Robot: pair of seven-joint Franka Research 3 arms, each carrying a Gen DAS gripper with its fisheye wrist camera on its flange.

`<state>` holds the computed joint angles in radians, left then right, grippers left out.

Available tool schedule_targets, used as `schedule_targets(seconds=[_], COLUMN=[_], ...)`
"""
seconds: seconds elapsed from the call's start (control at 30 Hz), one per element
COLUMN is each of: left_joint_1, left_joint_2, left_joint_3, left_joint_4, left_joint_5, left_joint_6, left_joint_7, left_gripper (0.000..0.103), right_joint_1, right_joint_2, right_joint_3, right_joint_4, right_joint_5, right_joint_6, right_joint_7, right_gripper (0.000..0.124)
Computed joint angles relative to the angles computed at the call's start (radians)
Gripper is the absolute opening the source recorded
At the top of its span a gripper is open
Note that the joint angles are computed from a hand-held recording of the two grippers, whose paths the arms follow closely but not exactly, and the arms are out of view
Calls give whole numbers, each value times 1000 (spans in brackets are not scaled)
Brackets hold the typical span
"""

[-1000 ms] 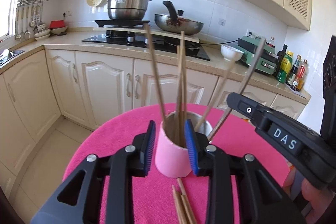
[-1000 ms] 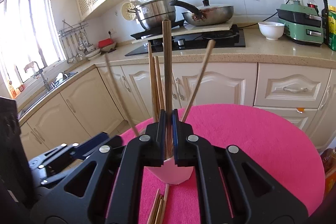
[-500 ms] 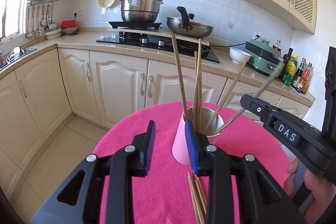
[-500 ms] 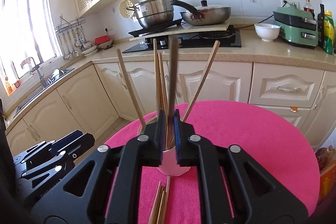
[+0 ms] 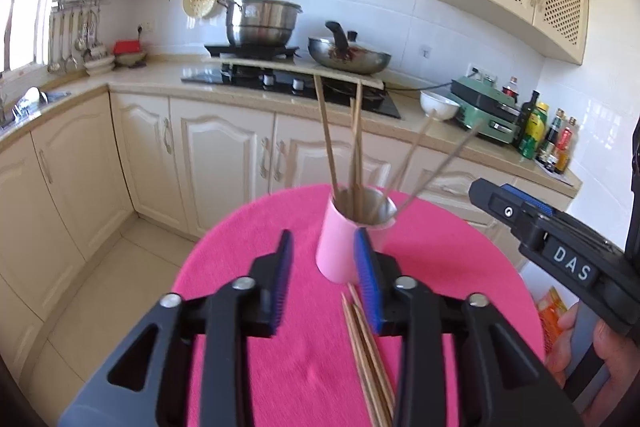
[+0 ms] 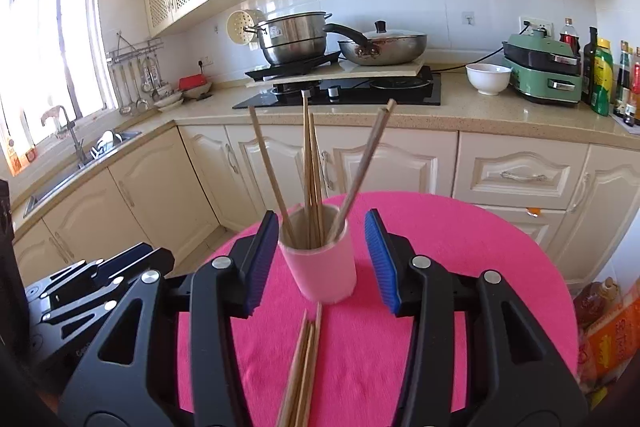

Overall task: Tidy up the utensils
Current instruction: 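Withdraw the open right gripper from the cup toward the loose chopsticks, then lower the right gripper onto another loose chopstick and close on it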

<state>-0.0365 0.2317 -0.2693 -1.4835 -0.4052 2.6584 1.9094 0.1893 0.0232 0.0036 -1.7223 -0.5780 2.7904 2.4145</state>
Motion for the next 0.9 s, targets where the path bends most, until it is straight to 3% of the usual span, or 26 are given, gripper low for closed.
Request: schedule_targets(seconds=[0.07,0.27,0.43,0.7,0.9], left_joint_1=[9,-12,-39,-101,-110], left_joint_2=[-17,-18,53,139,187], left_joint_3=[-4,27,39,49,38], left_joint_4=[-22,-38,27,104,167], left_joint_5=[-26,24,97,313,331], left_joint_6=[-39,-272,-463,-555,-579], left_joint_7=[7,-82,-171,-244,-269], left_gripper=[48,48,48,48,48], right_joint_1=[3,-19,-36,-59,-72], right_joint_2=[-36,-112,-157,-187,-179], right_joint_3=[6,46,69,83,81], right_joint_4=[-46,-161,-241,-315,-319], right_joint_5=[5,80,140,220,260], right_joint_6=[-25,-116,-162,-164,-162], right_joint_7=[11,0,-29,-94,-120], right_gripper=[45,45,45,45,45])
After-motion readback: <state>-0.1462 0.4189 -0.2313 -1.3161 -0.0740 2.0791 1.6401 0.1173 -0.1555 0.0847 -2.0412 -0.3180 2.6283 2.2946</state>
